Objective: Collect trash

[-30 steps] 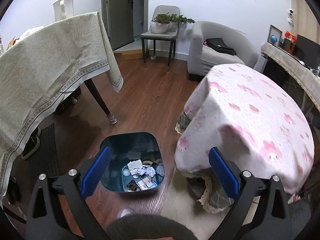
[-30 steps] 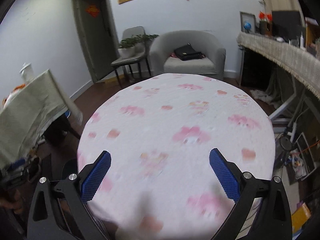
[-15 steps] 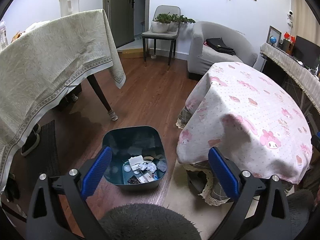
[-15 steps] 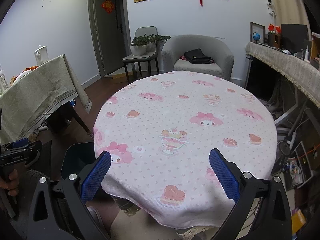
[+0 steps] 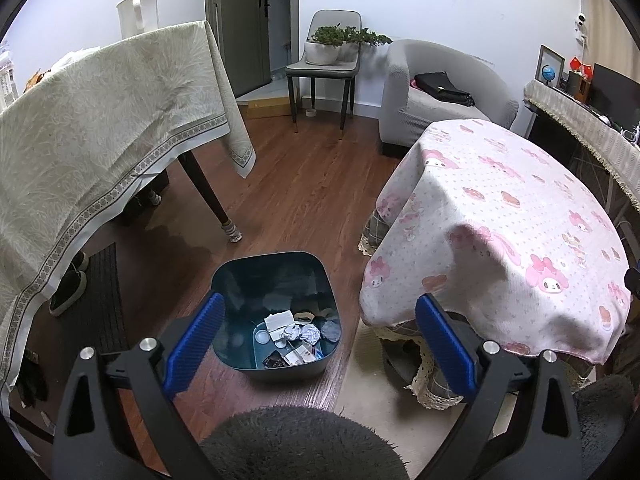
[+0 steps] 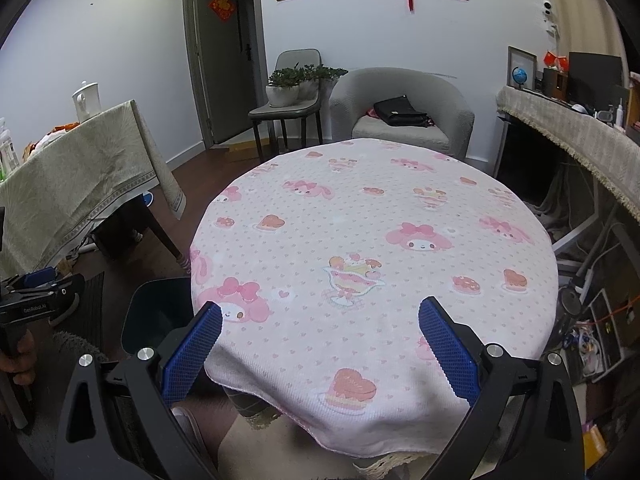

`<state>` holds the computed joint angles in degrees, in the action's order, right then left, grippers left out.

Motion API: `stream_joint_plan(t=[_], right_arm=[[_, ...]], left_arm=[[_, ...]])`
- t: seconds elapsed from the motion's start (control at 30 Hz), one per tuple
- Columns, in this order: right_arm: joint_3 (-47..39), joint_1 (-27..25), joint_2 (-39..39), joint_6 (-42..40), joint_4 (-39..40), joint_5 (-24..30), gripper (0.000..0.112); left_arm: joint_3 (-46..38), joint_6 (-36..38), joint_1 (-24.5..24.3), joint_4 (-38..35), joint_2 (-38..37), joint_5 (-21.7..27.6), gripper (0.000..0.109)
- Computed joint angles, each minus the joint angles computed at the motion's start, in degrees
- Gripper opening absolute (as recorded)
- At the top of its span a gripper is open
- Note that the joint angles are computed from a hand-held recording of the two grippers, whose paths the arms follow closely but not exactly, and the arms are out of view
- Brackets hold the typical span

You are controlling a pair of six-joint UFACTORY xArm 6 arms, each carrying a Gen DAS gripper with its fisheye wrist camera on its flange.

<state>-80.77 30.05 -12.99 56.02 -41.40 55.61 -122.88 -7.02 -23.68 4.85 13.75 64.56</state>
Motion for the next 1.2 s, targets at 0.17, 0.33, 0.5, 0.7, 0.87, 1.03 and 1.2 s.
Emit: stream_joint_plan(t=[0.17,0.33,0.5,0.7,0.87,1.03,1.2], right_arm=[[0.3,-0.1,-0.1,0.6,0.1,-0.4,0.1],[0.3,-0.1,-0.1,0.6,0.1,-0.3,0.1],[0.3,-0.1,-0.1,0.6,0.2,-0.3,0.1],[0.3,-0.1,-0.1,0.6,0.2,-0.4,0.1],[0.3,-0.1,-0.1,0.5,0.2,-0.3,0.1],[0.8,-0.3,-0.3,0.2,0.5,-0.5,0.1],[0.7,-0.3,-0.2,0.2,0.6,-0.5,0.1]], left_arm=[[-0.1,0.0,-0.2,0.3,0.0,0.2,0.098],[-0.2,-0.1,-0.2,0.2,0.1,0.2,0.098],[-0.2,-0.2,-0.3,0.3,0.1,0.3,0.098],[0.5,0.1,-0.3,0.4,-0.2,-0.2,0.098],[0.0,0.3,-0.2,0.2,0.1,0.2,0.098],[-1.6,1.5,0.3,-1.8,1.0,1.1,0.1],[-2.1,3.1,0.2,-3.0,1.2,1.1,0.1]])
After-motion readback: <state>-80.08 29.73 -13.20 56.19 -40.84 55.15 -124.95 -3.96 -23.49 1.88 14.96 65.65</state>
